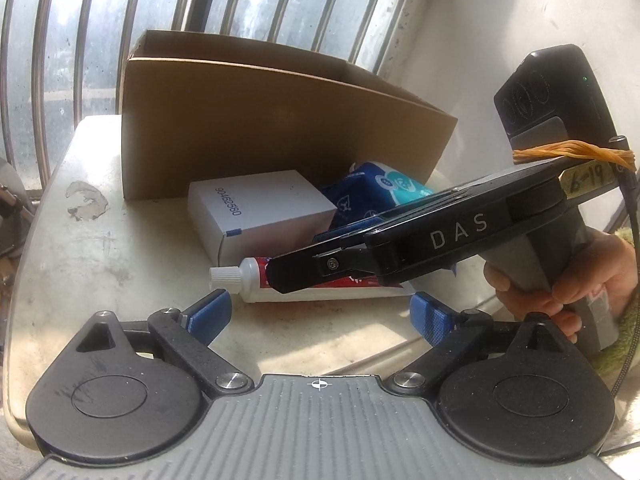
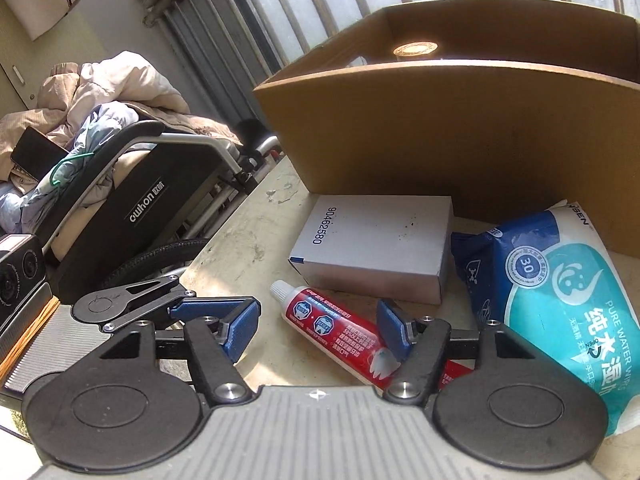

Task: Organize objects
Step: 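Close the right gripper around the red-and-white toothpaste tube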

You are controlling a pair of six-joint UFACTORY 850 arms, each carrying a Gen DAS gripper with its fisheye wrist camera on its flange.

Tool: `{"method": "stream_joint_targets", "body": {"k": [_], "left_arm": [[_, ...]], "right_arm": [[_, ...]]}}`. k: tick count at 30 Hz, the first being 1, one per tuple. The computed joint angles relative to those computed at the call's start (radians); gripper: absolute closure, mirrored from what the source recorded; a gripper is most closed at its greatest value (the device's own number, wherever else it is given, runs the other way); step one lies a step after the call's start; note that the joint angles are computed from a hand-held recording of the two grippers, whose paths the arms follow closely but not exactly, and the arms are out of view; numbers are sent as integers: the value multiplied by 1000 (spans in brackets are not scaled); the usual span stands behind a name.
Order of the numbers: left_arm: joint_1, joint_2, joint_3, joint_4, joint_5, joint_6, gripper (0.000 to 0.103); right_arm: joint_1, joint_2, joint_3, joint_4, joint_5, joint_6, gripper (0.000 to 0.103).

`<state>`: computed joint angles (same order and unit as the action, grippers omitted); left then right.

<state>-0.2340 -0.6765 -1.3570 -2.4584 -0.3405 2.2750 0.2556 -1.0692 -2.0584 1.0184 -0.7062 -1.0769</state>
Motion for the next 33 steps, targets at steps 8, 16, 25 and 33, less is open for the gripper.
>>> {"method": "stream_joint_targets", "body": {"k": [8, 16, 25, 33], "left_arm": [[2, -18, -11, 94, -23, -118, 11], [-11, -2, 26, -114, -32, 84, 13], [12, 12, 41, -278, -13, 194, 13], [29, 32, 55, -334, 1, 237, 12]], "right_arm": [[2, -24, -40, -44, -48, 85, 59], [12, -54, -74, -19, -92, 99, 72], [40, -124, -182, 19, -122, 125, 72], [32, -154, -218, 84, -151, 129, 70]]}}
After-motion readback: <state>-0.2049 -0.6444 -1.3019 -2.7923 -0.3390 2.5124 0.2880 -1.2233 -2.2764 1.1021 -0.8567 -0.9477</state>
